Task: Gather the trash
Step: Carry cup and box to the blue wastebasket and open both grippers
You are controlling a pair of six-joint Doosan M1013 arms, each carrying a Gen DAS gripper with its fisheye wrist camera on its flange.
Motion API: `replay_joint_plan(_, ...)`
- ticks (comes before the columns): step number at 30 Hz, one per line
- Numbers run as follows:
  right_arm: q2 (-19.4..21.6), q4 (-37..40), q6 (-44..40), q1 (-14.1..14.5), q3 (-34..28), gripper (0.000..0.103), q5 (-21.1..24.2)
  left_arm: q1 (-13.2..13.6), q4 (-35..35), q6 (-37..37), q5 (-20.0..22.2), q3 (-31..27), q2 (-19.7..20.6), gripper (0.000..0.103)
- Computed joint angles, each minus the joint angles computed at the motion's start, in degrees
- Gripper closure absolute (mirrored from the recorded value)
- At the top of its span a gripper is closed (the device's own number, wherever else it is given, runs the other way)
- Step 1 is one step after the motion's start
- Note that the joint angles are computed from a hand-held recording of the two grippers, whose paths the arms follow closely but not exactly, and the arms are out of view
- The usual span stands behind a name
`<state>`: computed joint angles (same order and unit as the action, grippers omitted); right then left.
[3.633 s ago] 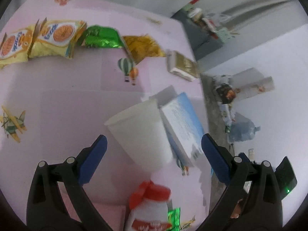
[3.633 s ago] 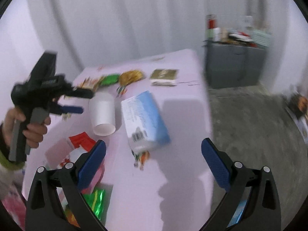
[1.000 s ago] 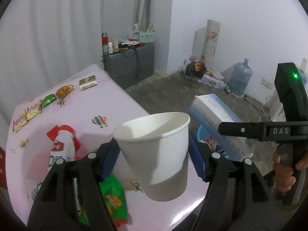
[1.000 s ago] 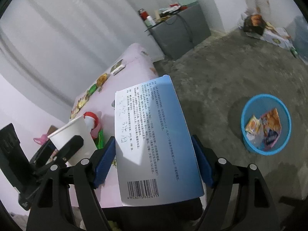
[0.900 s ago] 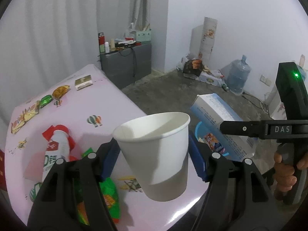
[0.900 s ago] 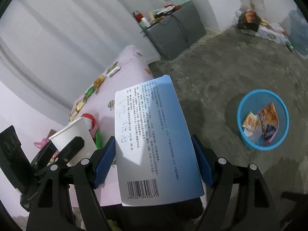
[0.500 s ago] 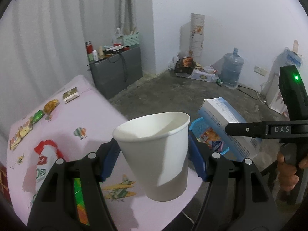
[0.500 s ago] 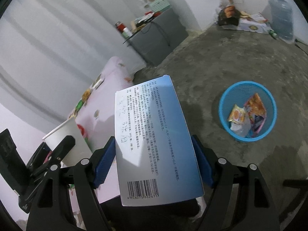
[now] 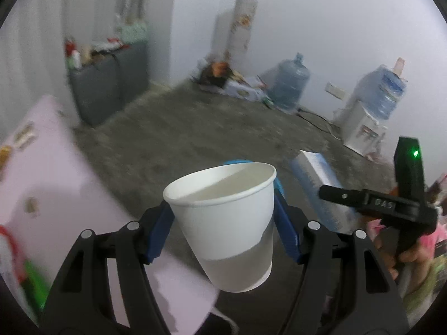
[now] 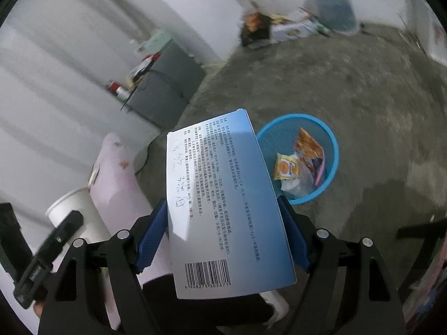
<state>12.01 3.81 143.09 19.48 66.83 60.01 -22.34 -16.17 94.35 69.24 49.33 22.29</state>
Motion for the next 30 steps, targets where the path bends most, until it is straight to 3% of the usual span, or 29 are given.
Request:
replay_joint_plan(3, -0.2, 1.8, 2.0, -1.9, 2.2, 0.028, -2.2, -0.4, -3.5, -2.1, 4.9, -5.9, 4.8, 0.039)
replay_joint_plan(8, 1.4, 2.4, 3.2, -4.4, 2.6, 0.027, -4.7, -1.6, -5.8, -7.0, 6.8, -14.2, 11.4, 0.037)
replay_joint_plan(10, 2.8, 3.4, 2.6, -5.6, 2.2, 0.02, -5.7, -2.1, -5.4, -9.4, 6.8, -17.0, 13.8, 0.013)
replay_joint_plan(11, 3.9, 3.1, 2.5, -6.0, 1.5, 0.012, -5.0, -2.5, -4.3, -10.0, 7.0, -18.4, 15.1, 0.013)
replay_joint_plan(14, 6.9, 1.7, 3.3, -7.0, 0.4, 0.012, -1.6, -3.2, -1.2, -12.3, 9.1, -21.3, 17.6, 0.013)
replay_joint_plan(16, 8.5, 1.9, 4.3, -7.2, 0.0, 0.012, 3.1, -2.8, -1.7, -14.3, 9.8, -21.5, 18.0, 0.013)
replay_joint_plan(23, 5.4, -0.2, 8.2, -4.9, 6.0, 0.012, 2.0, -0.6, -3.0, -13.6, 5.6, -12.0, 12.2, 0.013)
replay_joint_plan(30, 4.0, -10.6, 10.0, 0.4, 2.1, 0.012, 6.0, 1.7, -4.2, -10.7, -0.9, -4.1, 4.5, 0.013)
